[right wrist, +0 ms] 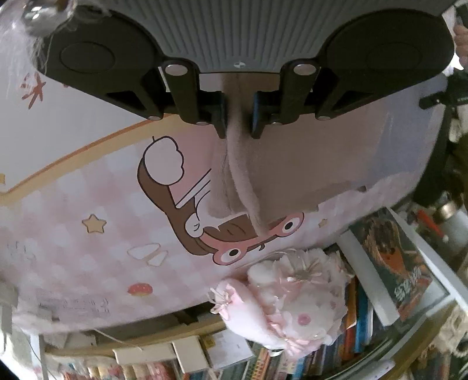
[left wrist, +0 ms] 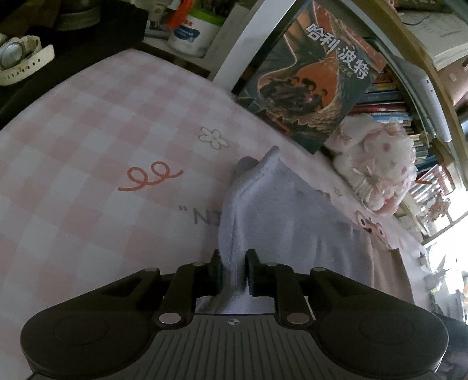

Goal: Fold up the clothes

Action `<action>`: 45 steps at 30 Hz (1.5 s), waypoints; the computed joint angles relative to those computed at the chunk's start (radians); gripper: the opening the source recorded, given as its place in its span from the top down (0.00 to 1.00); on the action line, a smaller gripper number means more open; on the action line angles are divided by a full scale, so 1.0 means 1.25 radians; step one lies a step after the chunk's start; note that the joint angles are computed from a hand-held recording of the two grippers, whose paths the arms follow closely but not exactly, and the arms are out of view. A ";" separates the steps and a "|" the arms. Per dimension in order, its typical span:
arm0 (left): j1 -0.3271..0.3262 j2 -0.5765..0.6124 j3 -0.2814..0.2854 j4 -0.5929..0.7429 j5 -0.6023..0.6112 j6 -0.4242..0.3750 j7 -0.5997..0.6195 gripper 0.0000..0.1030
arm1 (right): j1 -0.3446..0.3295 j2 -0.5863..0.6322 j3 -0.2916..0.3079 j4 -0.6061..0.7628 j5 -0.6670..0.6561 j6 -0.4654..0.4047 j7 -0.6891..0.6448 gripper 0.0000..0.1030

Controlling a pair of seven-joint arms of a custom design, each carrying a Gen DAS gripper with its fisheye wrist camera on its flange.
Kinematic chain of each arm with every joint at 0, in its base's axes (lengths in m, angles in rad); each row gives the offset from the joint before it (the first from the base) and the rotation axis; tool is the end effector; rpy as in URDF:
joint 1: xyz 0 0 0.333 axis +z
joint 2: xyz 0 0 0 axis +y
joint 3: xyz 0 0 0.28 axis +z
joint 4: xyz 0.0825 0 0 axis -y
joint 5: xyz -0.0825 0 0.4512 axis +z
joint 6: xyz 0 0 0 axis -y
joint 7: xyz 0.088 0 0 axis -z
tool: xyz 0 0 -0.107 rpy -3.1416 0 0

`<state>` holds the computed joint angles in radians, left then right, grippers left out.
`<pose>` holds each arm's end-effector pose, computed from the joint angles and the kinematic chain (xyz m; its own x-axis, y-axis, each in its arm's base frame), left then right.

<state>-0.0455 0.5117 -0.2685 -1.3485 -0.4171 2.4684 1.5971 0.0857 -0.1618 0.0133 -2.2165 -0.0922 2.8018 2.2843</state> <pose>0.7701 -0.2040 0.4604 -0.1548 -0.8563 0.4928 -0.8645 -0.1240 -0.4870 0.6078 0.0649 0.4668 -0.3644 -0.8506 -0.3791 -0.6362 0.5247 -0.5657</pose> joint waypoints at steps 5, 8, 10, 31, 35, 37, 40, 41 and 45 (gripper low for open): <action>-0.013 -0.055 0.016 -0.056 0.045 0.043 0.009 0.78 | -0.024 -0.011 0.029 0.013 -0.133 -0.045 0.074 0.73; -0.014 -0.114 0.017 -0.127 0.062 0.113 0.052 0.76 | -0.029 -0.037 0.040 -0.002 -0.200 -0.046 0.108 0.64; -0.003 -0.154 0.006 -0.173 0.037 0.148 0.097 0.74 | -0.031 -0.057 0.053 -0.013 -0.240 -0.057 0.127 0.59; -0.072 -0.446 0.075 -0.515 -0.217 0.148 0.422 0.40 | 0.046 -0.233 0.158 -0.146 -0.343 -0.237 0.304 0.30; -0.083 -0.456 0.083 -0.530 -0.202 0.131 0.394 0.39 | 0.066 -0.247 0.159 -0.157 -0.326 -0.263 0.296 0.27; -0.087 -0.459 0.085 -0.534 -0.204 0.127 0.381 0.37 | 0.073 -0.252 0.156 -0.163 -0.314 -0.269 0.292 0.24; -0.093 -0.456 0.083 -0.534 -0.191 0.131 0.348 0.37 | 0.079 -0.260 0.147 -0.173 -0.300 -0.269 0.274 0.21; -0.095 -0.454 0.082 -0.533 -0.183 0.132 0.334 0.37 | 0.080 -0.263 0.144 -0.177 -0.296 -0.268 0.266 0.21; -0.103 -0.444 0.071 -0.524 -0.133 0.152 0.254 0.36 | 0.082 -0.279 0.129 -0.193 -0.277 -0.260 0.213 0.19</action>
<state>-0.1744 -0.0436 -0.1799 -2.0040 -0.5834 2.6588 1.9150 0.1876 -0.5099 0.1740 -2.4579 -0.4390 2.4763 2.5501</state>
